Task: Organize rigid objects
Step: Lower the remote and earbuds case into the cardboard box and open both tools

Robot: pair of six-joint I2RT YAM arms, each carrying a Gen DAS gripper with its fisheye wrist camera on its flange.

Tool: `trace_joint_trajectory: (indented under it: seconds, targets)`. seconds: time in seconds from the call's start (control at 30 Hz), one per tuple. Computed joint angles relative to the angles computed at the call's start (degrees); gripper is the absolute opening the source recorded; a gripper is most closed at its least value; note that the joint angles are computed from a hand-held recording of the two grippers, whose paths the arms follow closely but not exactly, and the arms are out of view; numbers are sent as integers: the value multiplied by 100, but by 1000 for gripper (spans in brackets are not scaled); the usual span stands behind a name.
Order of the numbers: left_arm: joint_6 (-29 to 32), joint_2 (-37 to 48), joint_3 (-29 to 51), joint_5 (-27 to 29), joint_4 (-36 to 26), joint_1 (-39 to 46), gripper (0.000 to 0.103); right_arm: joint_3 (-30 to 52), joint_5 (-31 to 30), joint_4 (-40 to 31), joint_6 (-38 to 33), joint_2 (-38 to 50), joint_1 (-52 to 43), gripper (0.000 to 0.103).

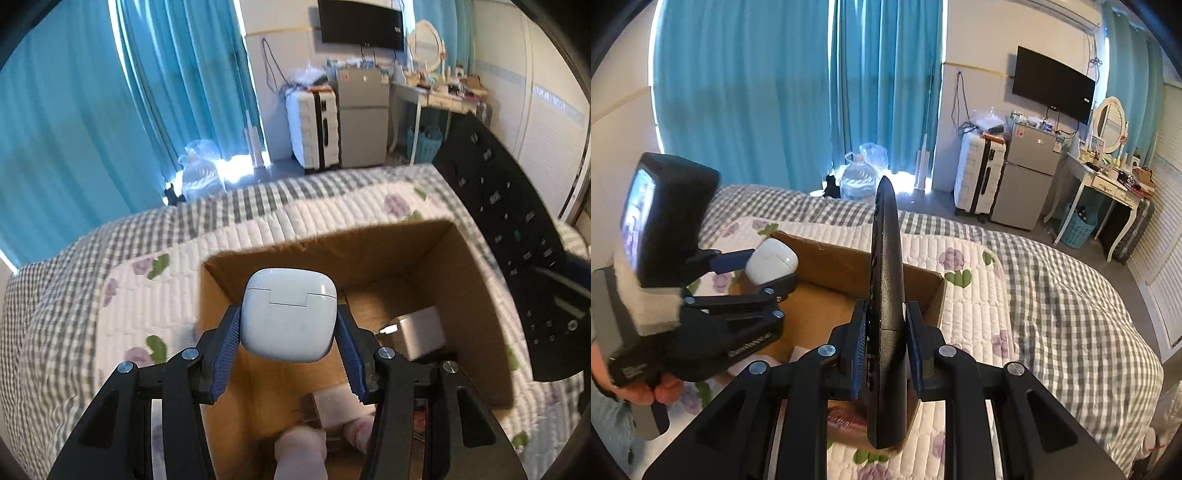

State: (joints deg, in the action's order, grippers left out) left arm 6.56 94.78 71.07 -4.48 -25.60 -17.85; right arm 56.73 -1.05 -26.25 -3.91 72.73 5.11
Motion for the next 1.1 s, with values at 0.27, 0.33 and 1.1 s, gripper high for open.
trace_joint_trajectory:
  seconds: [0.27,0.33,1.1]
  targets:
    - [-56,297,-124,61,272,-51,67,-171,-344,602,-171,717,-266,19]
    - [-127,190,-156,174,291,6,67,-260,-401,676,-188,750,-314,19]
    - [99,-1367,-896,534,366,1055,67,267,232,513,420,2103,627,19]
